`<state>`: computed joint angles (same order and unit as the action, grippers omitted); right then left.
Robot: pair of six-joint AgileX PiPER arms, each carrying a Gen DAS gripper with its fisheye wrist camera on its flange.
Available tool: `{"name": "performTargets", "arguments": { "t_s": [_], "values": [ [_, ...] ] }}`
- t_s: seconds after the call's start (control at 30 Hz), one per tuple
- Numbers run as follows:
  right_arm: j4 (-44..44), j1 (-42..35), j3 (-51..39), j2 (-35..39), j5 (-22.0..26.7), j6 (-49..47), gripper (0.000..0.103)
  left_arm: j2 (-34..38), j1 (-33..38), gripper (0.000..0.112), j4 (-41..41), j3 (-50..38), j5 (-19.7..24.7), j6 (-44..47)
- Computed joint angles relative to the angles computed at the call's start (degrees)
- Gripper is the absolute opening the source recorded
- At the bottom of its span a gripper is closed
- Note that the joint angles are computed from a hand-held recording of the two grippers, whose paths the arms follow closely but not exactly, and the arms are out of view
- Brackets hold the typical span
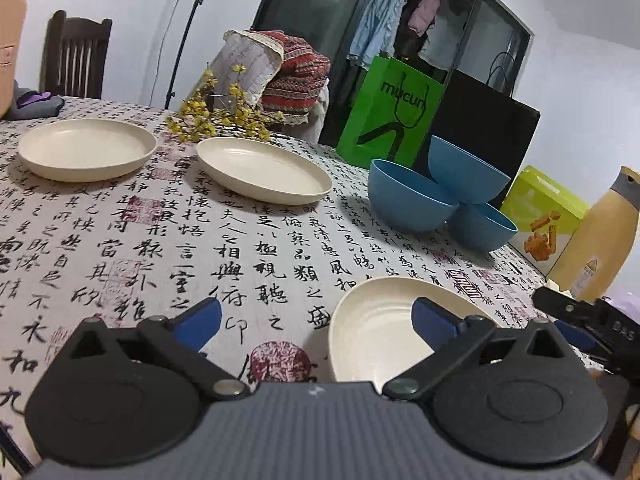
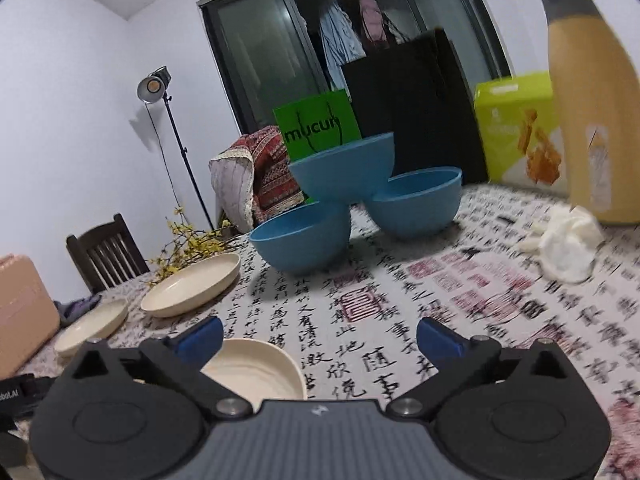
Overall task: Organize plates and bowls
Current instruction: 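Pull both open grippers back from the placed cream plate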
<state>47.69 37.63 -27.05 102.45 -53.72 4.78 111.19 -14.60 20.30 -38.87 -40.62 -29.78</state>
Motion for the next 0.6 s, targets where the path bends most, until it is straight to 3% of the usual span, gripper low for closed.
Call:
{"name": "performTargets", "arguments": {
  "t_s": [0.07,0.23,0.43,0.6],
  "values": [
    [-0.8,-1.4,-1.3,1.9,0.3,0.7,0.103,1.1,-0.4,0.103,-1.7,-0.6,-0.3,1.5],
    [-7.8,-4.3,-0.5,3.0,1.5,7.4,0.103,2.7,2.2,0.103,6.7,-1.8,-1.1,-5.9],
    [-5.9,-3.5,-1.5,3.7,2.0,5.3,0.103,3.6,3.8,0.103,10.7,-2.0,-2.7,-9.7],
    [-2.8,-2.2,-2.3,3.8,2.4,2.4,0.103,3.4,3.7,0.103,9.2,-1.1,-4.2,-8.5]
  ]
}}
